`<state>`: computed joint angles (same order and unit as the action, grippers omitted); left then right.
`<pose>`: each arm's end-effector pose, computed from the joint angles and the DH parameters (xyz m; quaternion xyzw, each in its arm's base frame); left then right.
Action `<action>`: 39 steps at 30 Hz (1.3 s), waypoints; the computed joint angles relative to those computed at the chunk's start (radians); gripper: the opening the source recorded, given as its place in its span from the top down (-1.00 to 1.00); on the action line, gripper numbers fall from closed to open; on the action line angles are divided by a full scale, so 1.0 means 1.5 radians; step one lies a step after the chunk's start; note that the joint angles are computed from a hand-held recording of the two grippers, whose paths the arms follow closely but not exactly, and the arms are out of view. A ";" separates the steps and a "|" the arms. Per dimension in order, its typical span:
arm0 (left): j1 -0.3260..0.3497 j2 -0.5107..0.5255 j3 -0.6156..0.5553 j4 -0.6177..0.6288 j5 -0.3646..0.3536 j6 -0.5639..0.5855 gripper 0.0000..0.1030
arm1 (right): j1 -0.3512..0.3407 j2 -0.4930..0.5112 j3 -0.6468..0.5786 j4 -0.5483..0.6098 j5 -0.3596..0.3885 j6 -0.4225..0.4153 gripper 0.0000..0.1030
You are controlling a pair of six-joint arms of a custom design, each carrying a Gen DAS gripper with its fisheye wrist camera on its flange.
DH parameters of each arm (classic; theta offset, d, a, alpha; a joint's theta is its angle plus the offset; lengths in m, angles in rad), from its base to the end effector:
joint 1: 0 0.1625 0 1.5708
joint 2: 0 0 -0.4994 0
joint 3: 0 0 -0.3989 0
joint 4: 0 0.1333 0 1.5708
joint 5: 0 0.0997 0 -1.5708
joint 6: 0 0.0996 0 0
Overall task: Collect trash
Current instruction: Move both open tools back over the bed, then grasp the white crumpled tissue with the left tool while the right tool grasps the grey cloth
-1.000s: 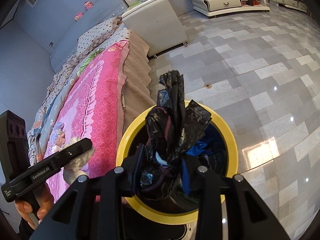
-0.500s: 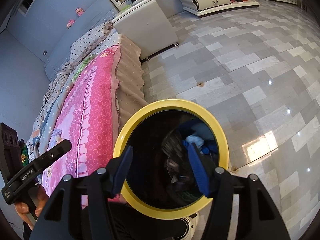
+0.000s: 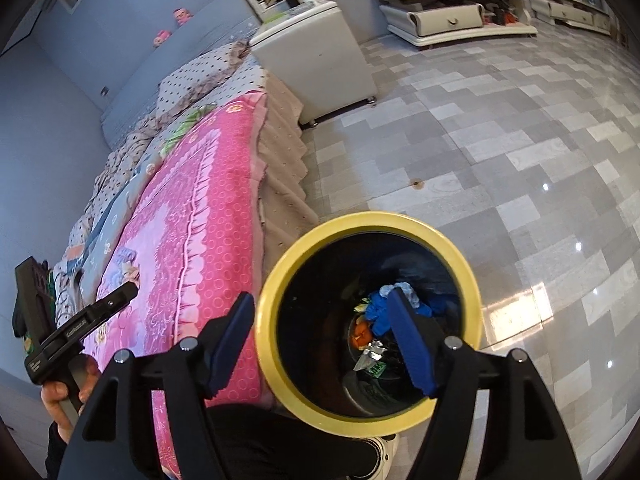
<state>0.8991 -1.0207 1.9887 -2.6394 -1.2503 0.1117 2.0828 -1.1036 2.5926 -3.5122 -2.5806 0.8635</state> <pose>-0.2419 -0.5689 0.1756 0.3690 0.9143 -0.0917 0.1394 0.2241 -0.2989 0.2067 -0.2559 -0.8208 0.4509 0.2396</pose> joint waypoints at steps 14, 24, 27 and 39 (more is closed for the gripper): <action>0.145 -0.005 -0.126 0.023 0.086 0.040 -0.31 | -0.039 0.106 -0.242 0.126 0.114 -0.175 -0.28; 0.225 0.042 -0.245 0.027 0.163 0.090 -0.31 | -0.083 0.220 -0.464 0.268 0.238 -0.265 -0.28; 0.238 0.064 -0.277 0.021 0.183 0.117 -0.31 | -0.094 0.256 -0.533 0.320 0.272 -0.278 -0.28; 0.263 0.125 -0.369 0.011 0.186 0.163 -0.31 | -0.141 0.404 -0.824 0.526 0.369 -0.278 -0.28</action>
